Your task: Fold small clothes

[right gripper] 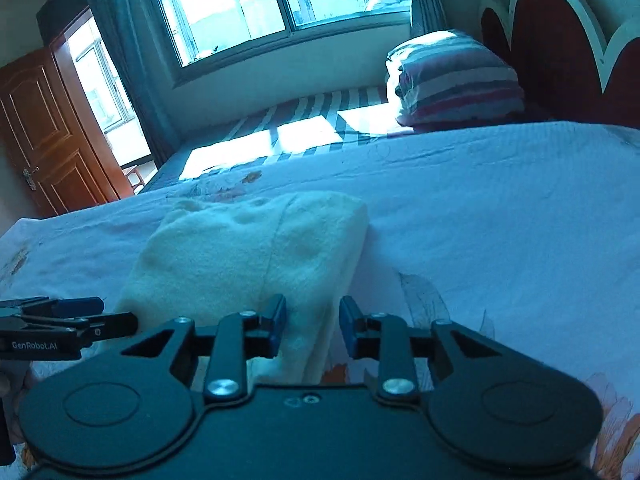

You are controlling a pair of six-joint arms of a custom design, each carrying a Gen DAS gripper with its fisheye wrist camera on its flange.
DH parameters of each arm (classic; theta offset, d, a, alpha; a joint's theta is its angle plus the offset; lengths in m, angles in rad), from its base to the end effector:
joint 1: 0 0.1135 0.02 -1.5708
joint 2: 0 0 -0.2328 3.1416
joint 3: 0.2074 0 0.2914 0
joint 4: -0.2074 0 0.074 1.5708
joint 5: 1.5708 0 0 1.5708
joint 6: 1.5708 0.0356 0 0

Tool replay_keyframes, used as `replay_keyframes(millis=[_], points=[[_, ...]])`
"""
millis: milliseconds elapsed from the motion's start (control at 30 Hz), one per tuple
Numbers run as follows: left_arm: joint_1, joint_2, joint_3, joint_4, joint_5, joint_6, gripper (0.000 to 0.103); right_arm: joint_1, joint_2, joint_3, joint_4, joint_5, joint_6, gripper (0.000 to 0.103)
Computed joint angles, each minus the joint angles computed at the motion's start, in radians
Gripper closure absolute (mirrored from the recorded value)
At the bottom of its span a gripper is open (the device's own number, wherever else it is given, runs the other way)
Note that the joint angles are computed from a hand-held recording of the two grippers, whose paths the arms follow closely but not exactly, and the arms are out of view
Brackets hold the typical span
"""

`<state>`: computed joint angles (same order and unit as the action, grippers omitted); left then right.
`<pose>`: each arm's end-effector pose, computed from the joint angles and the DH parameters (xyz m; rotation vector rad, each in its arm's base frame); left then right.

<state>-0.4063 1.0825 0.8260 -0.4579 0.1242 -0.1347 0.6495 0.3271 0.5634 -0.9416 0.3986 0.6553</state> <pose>0.2595 -0.1165 0.2332 0.3783 2.2837 -0.4209 0.1231 0.0761 0.2442 0.2131 2.2138 0.2656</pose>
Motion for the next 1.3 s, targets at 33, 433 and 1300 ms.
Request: replay_keyframes(millis=[33, 433, 1300], points=[[0.006, 0.055, 0.03, 0.021, 0.011, -0.014, 0.016, -0.065, 0.019, 0.0, 0.042, -0.055, -0.025, 0.073], [0.04, 0.34, 0.211, 0.091, 0.017, -0.054, 0.01, -0.303, 0.328, 0.071, 0.247, -0.239, -0.149, 0.067], [-0.051, -0.059, -0.009, -0.134, -0.058, 0.032, 0.01, -0.12, 0.157, 0.119, -0.103, -0.173, -0.028, 0.043]])
